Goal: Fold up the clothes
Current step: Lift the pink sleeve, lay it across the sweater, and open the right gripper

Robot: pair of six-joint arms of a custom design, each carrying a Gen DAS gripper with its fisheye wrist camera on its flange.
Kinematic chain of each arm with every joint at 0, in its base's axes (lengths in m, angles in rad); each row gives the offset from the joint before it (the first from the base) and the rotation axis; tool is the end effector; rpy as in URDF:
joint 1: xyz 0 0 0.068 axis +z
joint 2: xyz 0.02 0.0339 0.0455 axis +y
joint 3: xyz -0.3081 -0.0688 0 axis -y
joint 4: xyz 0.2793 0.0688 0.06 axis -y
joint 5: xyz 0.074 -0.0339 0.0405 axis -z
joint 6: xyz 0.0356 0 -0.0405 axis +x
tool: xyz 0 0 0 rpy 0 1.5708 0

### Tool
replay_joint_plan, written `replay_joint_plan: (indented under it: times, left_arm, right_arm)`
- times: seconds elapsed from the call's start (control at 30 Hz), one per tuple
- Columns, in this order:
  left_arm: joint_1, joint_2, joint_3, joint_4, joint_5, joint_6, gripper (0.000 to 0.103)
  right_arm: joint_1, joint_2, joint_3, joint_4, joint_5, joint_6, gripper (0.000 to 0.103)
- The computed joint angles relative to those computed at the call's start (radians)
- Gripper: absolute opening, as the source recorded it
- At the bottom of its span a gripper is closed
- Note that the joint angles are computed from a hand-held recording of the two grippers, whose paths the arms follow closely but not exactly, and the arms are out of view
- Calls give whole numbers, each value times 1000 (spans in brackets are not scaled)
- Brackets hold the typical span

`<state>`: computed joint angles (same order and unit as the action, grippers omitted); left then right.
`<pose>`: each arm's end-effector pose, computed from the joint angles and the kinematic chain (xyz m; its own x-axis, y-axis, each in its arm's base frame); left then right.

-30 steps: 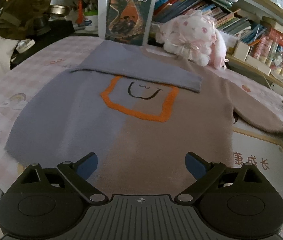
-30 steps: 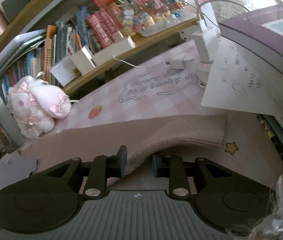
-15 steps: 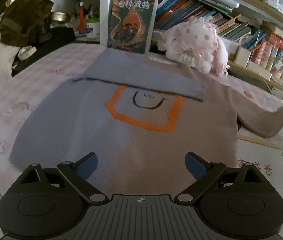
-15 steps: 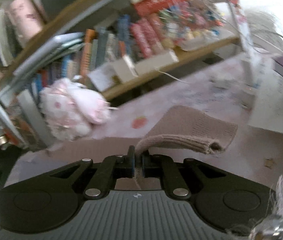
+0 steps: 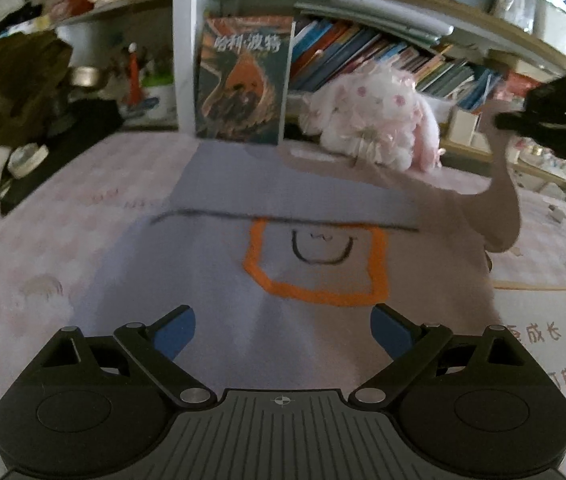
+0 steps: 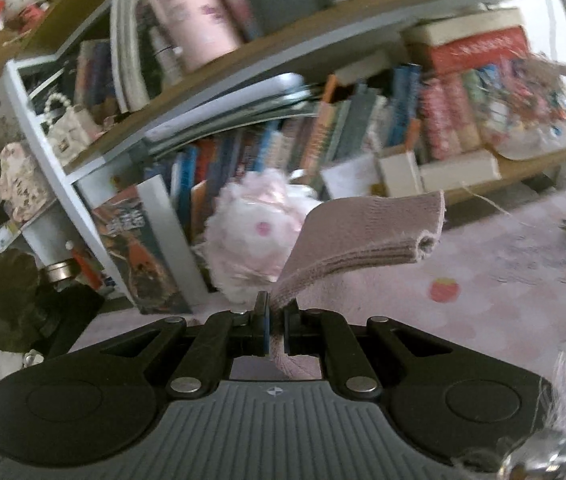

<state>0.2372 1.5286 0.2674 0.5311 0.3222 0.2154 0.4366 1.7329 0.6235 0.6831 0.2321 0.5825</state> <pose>0.2258 0.0430 0.1017 -0.6319 0.0558 -0.7730 0.1449 0.9883 -0.0471 0.3177 0.1392 0.1493 -0.4349 0.3878 -0.8127 0.0210 0.9066 0.4214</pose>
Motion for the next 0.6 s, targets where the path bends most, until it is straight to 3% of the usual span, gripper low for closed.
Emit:
replay_joint_plan:
  times: [0.23,0.5,0.6]
  left_arm:
    - [205,87,127,-92,224,219,96]
    - [358,190,264,-182,307,321,96]
    - [397,224,307,-220,320,350,96]
  right_arm:
    - [139,130,231,-113,145,-29,6]
    - [252,359,542,-302,193,-100,6]
    - [271,453,688,-470,156,-121,10]
